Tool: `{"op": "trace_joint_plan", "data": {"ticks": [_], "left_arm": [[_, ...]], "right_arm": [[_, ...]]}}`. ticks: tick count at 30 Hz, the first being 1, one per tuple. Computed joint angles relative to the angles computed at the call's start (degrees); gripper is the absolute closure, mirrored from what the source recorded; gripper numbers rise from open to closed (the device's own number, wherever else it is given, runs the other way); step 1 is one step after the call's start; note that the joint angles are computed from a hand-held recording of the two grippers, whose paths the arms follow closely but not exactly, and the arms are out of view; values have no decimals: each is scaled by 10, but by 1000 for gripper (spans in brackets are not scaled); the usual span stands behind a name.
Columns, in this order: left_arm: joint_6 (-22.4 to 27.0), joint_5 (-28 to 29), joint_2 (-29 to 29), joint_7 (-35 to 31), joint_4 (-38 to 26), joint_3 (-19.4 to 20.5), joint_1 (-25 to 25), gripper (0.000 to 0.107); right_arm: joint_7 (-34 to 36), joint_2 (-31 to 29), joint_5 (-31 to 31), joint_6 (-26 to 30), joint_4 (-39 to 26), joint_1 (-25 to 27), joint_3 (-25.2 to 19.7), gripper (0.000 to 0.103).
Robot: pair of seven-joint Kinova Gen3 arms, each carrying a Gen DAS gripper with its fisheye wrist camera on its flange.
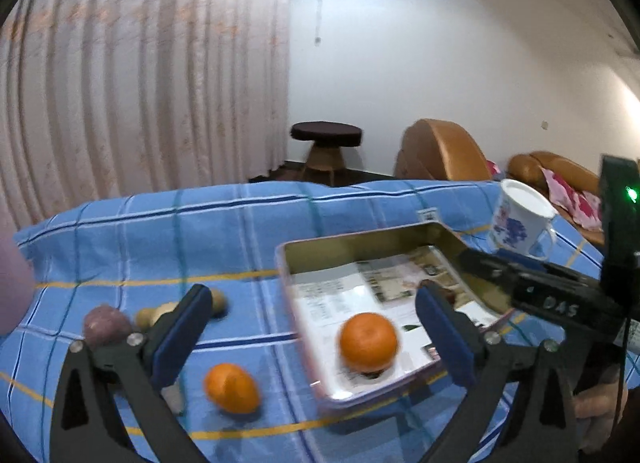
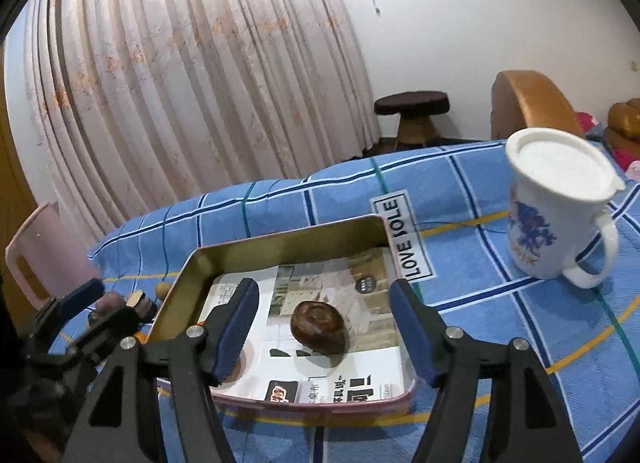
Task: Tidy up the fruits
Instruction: 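Move both tools back toward the fruit pile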
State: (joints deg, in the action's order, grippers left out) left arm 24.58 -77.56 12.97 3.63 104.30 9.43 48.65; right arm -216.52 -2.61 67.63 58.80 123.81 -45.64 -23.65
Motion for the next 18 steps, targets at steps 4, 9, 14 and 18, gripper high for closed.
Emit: {"op": "trace_joint_plan", "data": {"ticks": [4,9,14,18], "left_arm": [[9,24,-22,-20,26,-6,-20,4],[59,-23,-54,21,75,-3,-51,4],[28,-28,-91,32,120,-3,-122,4],[30,-15,-102,11,134,6,-168,4]], "right_arm": [[18,31,-8,66,-23,-26,-13,34],[24,65,15,138,-51,-82,-15,34],[43,96,28,144,-89,-121,-6,34],[75,132,49,140,-131,-155,7,34]]}}
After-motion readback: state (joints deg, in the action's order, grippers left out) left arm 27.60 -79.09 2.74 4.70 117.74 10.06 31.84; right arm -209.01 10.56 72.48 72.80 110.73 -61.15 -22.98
